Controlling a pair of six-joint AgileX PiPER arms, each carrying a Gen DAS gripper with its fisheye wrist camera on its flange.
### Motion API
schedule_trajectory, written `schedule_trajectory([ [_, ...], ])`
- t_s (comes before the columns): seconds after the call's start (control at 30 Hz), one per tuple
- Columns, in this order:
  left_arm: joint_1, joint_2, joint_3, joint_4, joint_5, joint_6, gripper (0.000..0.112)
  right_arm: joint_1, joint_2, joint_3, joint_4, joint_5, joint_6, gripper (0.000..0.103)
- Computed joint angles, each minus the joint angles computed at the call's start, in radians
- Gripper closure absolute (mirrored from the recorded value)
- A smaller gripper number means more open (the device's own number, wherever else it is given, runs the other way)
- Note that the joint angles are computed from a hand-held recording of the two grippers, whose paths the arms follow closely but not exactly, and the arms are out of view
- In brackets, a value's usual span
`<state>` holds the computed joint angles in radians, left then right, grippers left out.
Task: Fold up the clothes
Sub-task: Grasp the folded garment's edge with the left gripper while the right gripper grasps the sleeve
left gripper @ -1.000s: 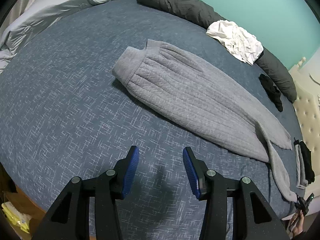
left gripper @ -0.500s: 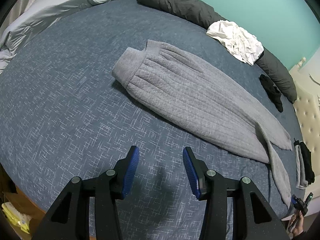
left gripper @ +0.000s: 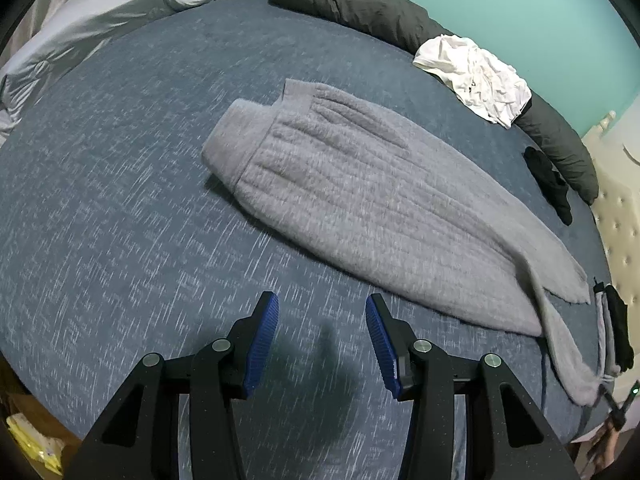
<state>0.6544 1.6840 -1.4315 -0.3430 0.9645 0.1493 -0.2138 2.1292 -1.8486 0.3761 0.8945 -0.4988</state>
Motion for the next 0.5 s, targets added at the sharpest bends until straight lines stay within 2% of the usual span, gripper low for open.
schedule_trajectory([
  [0.1, -0.023, 0.049, -0.06, 0.01, -0.003, -0.032, 0.053, -0.004, 0.058, -0.158, -0.073, 0.013, 0.058, 0.095],
  [0.2, -0.056, 0.109, -0.141, 0.043, 0.003, -0.078, 0.052, -0.004, 0.142, -0.326, -0.109, 0.089, 0.095, 0.095],
  [0.5, -0.077, 0.389, -0.547, 0.067, 0.119, -0.249, 0.045, 0.004, 0.377, -0.681, -0.179, 0.234, 0.205, 0.095],
])
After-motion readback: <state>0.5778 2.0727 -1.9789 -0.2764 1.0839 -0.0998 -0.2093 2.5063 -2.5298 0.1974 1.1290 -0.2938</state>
